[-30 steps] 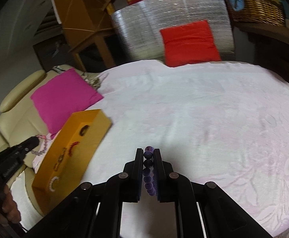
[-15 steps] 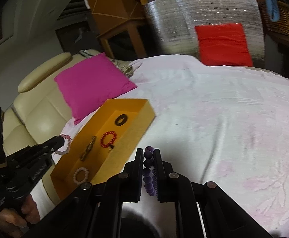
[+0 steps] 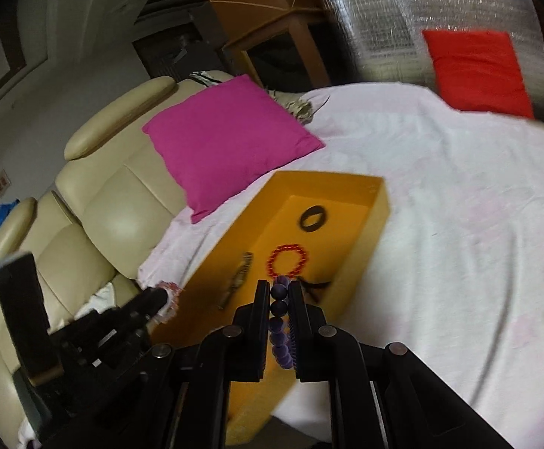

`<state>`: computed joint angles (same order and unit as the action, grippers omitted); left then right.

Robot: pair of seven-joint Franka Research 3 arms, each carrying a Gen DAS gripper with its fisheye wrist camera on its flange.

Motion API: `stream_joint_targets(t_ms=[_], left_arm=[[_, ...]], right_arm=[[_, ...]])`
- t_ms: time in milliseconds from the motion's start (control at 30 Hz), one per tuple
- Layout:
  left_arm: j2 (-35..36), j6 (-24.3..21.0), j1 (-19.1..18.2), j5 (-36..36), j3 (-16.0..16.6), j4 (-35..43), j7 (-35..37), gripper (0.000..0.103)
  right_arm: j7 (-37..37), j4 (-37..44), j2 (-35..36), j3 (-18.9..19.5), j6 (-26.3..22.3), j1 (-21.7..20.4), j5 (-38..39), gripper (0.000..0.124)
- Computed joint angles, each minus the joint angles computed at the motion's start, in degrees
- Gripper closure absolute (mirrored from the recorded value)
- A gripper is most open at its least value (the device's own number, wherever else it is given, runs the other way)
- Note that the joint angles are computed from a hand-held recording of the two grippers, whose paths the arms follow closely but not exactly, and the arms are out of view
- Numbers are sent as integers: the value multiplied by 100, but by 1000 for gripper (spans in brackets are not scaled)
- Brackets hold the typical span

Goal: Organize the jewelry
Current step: 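Carry both bracelets to the orange box with both tools, then open the right tool to drop the purple bracelet while the left tool releases the pink bracelet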

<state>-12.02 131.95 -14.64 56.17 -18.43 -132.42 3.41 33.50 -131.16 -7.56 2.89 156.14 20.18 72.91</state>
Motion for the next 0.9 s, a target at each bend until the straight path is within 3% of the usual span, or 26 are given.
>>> stream_joint_targets(t_ms=[233, 500, 733, 900], left_arm=[[-310, 134, 153, -130, 143, -474, 180, 95], [-330, 375, 333, -210, 175, -710, 448, 95], [-43, 887, 498, -224, 294, -428, 715, 95], [442, 1523, 473, -268, 345, 2, 978, 95]], right_arm=[[102, 116, 278, 182, 156, 166, 376, 113], [-934, 199, 575, 329, 220, 234, 1714, 113], [-968, 444, 712, 324, 375, 130, 1407, 113], [-22, 1104, 1223, 241, 231, -98, 316, 113]])
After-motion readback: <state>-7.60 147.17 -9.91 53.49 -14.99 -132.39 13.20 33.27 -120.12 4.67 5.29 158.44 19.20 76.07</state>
